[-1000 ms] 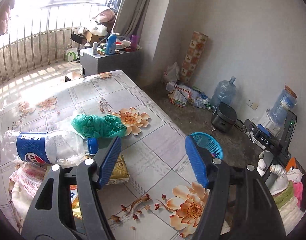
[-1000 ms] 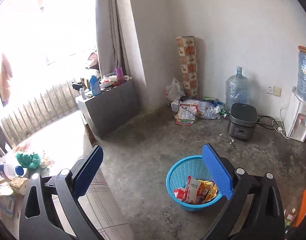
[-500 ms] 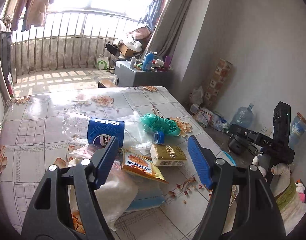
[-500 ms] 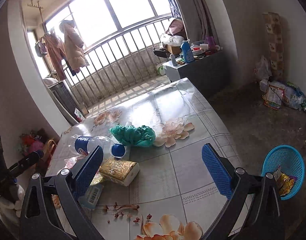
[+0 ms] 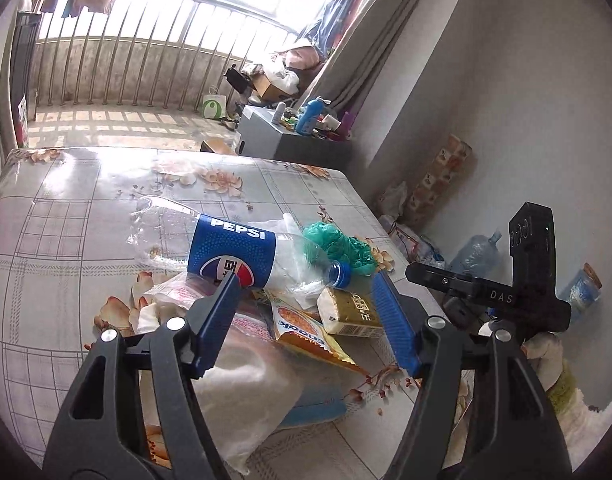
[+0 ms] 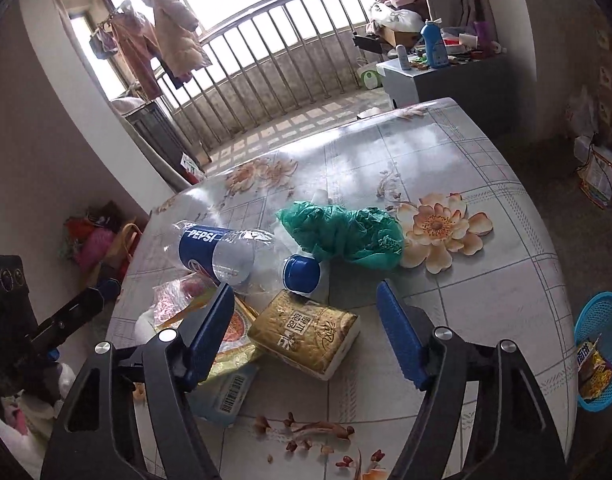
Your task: Collect trash
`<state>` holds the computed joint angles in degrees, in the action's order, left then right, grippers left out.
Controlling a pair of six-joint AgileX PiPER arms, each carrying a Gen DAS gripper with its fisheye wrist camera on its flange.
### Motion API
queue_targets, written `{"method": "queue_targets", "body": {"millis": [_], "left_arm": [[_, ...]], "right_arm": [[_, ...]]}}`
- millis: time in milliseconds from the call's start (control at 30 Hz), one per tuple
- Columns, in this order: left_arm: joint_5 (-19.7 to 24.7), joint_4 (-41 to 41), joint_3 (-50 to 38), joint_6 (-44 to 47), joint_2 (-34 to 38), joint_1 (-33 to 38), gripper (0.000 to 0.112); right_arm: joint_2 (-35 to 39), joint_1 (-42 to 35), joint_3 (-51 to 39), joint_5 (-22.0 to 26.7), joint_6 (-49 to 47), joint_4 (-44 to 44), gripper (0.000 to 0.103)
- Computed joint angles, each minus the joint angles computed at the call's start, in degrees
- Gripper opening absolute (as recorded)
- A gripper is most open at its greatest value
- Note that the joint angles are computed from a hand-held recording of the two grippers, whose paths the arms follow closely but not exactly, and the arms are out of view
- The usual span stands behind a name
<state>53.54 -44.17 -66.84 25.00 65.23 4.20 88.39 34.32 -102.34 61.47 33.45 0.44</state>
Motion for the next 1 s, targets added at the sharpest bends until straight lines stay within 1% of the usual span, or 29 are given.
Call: {"method": "queue_targets", "body": {"millis": [100,167,200,300,400,500,567,667,733,867,900,967,1000], "left_arm": [[1.8,-2.1,0.6,2.1,0.1,2.5,0.059],[2.9,-3.1,0.9,3.2,0.1,4.3,0.055],[3.6,-3.7,1.1,3.8,0.1,5.4,0.052],[5.2,-4.4,1.7,5.3,0.1,8.1,0.045],[7.0,-5.0,2.0,5.7,0.5,10.5,0.038],[9.3,-7.3,2.4,6.9,0.4,13.2,0.032],[11.0,-9.5,2.4,8.5,0.4,14.6,0.031],[13.8,-13.5,2.3,10.8,1.1,14.3,0.031],[15.1,-14.3,1.9,11.2,2.1,12.7,0.031],[13.0,-10.2,1.0,7.2,4.2,6.3,0.036],[12.3,-9.0,0.6,5.8,4.8,4.9,0.037],[10.9,-6.3,-0.2,2.6,5.9,2.5,0.038],[10.3,-4.7,-0.8,0.5,6.6,1.3,0.038]], "right_arm": [[1.6,-1.1,-1.3,0.2,-2.8,5.3,0.062],[2.5,-1.4,-2.1,-0.3,-4.4,8.6,0.062],[3.1,-1.5,-2.7,-0.4,-5.4,10.3,0.061],[5.1,-0.9,-5.1,0.1,-7.0,13.3,0.061],[6.3,0.6,-6.3,0.4,-7.1,14.1,0.061],[5.9,2.0,-5.6,0.1,-6.0,13.1,0.061],[5.1,2.5,-4.4,-0.5,-4.6,12.1,0.061],[3.0,2.7,-1.5,-1.3,-1.6,9.4,0.061],[1.8,2.6,0.0,-0.9,1.5,6.8,0.061],[-0.9,1.5,4.3,-0.4,9.1,2.9,0.061],[-1.8,0.6,6.0,-0.9,10.6,3.4,0.061],[-4.3,-2.2,11.0,-3.9,12.0,6.8,0.061],[-5.1,-3.4,12.9,-4.7,12.7,8.3,0.061]]}}
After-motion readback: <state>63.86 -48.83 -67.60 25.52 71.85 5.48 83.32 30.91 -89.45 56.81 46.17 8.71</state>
